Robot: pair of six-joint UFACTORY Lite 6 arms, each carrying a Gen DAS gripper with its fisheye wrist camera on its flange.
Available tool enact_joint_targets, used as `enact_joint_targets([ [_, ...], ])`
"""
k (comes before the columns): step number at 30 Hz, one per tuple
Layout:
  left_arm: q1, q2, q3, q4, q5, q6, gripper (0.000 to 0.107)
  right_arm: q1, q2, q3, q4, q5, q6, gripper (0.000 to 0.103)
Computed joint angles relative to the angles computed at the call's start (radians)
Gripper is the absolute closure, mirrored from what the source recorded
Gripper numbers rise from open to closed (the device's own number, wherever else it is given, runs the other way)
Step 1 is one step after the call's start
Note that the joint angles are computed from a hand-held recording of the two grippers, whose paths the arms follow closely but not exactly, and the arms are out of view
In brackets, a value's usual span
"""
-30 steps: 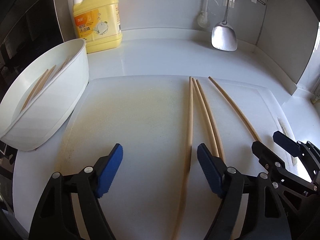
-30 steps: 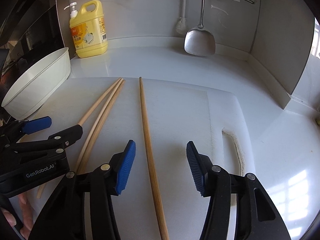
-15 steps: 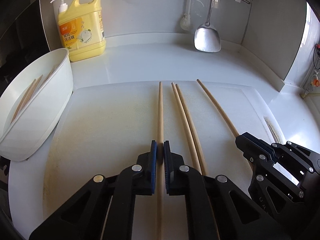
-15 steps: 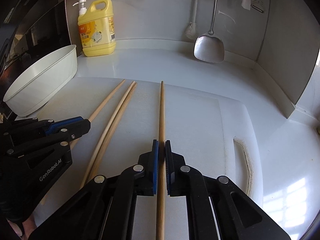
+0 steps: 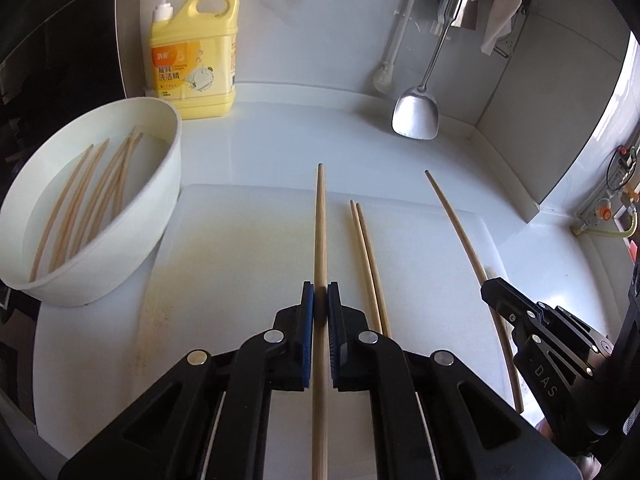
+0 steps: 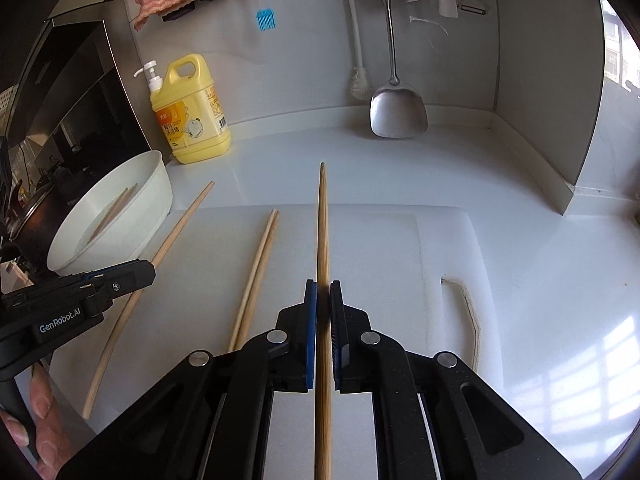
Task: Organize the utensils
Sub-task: 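Grasp one chopstick with the left tool while the right tool grasps another, then carry both chopsticks over the water basin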
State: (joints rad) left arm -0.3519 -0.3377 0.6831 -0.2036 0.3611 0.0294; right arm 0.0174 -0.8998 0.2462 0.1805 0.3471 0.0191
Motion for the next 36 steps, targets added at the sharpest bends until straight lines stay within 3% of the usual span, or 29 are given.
enact_joint_targets([
  [2, 0.044, -0.029, 0.05, 0.0, 0.1, 0.008, 0.1, 0.032, 0.004, 0.071, -0.031, 0.065, 0.053, 0.097],
  [4, 0.119, -0.048, 0.106, -0.056, 0.201, 0.087, 0.1, 0.132, 0.024, 0.151, -0.195, 0.116, 0.23, 0.097],
  [9, 0.374, -0.029, 0.237, -0.202, 0.329, 0.335, 0.1, 0.417, 0.195, 0.346, -0.553, 0.163, 0.667, 0.097],
  [15, 0.701, 0.238, 0.502, -0.383, 0.424, 0.69, 0.1, 0.621, 0.595, 0.634, -0.837, 0.111, 1.098, 0.097],
  [18, 0.802, 0.429, 0.701, -0.422, 0.469, 0.804, 0.1, 0.676, 0.84, 0.843, -0.904, 0.104, 1.218, 0.097],
  [24, 0.89, 0.833, 1.152, -0.409, 0.579, 0.856, 0.1, 0.739, 1.297, 1.347, -0.866, 0.159, 1.224, 0.097],
  [29, 0.899, 1.095, 1.467, -0.364, 0.675, 0.802, 0.1, 0.726, 1.635, 1.779, -0.613, 0.22, 1.018, 0.097],
  [36, 0.88, 1.276, 1.646, -0.32, 0.713, 0.719, 0.099, 0.693, 2.038, 2.363, -0.357, 0.441, 0.766, 0.097],
])
